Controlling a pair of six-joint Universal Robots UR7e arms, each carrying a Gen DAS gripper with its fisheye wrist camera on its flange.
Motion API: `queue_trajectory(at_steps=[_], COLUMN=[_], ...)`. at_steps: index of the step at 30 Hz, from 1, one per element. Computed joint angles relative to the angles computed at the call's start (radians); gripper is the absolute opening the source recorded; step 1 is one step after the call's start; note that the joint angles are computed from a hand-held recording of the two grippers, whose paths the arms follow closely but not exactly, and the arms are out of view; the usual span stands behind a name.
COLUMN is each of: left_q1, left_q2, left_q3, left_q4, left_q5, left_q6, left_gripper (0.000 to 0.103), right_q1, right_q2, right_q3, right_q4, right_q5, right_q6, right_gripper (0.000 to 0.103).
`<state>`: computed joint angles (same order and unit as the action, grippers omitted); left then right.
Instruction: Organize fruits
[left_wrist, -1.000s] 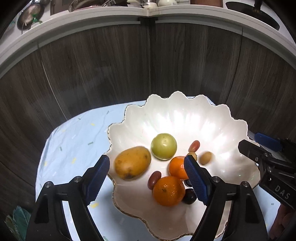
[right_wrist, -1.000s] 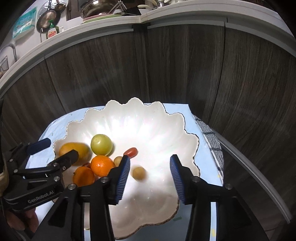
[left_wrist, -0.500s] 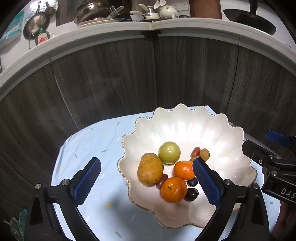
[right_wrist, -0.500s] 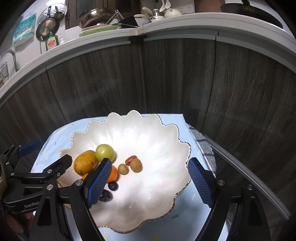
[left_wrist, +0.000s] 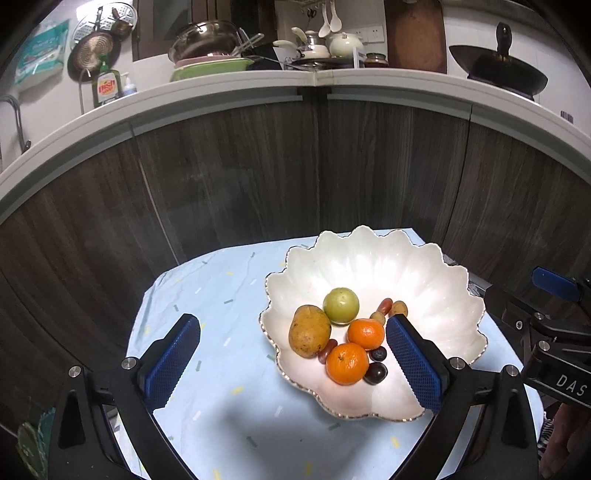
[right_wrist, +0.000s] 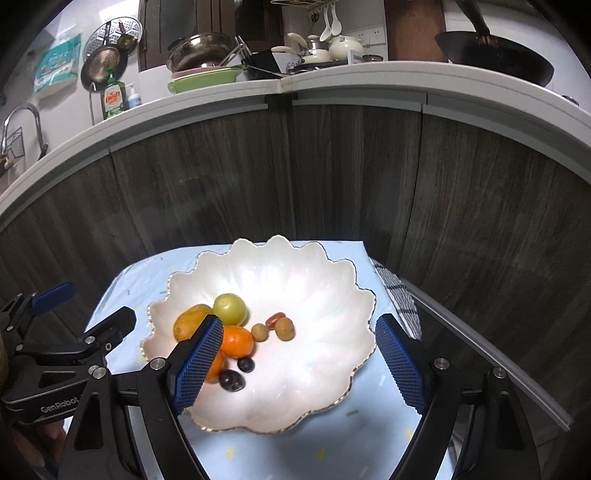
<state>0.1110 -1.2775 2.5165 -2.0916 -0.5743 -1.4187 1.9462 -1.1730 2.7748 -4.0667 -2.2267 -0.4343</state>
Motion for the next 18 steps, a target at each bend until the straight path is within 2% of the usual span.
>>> queue_trajectory(at_steps=[9, 18], left_q1=[-0.104, -0.205], left_q2=[-0.088, -0.15], left_q3=[0.008, 0.023], left_q4=[0.202, 0.338], left_q5=[-0.057, -0.139], left_q6=[-0.159, -0.291], left_gripper=[0.102, 0.102], right_q1=[0.095, 0.171], right_q2=[-0.036, -0.047], right_q3=[0.026, 0.064], right_q4=[0.054, 0.086], right_q5=[-0.057, -0.103], right_q6=[0.074, 0.16], right_gripper=[0.085, 0.085])
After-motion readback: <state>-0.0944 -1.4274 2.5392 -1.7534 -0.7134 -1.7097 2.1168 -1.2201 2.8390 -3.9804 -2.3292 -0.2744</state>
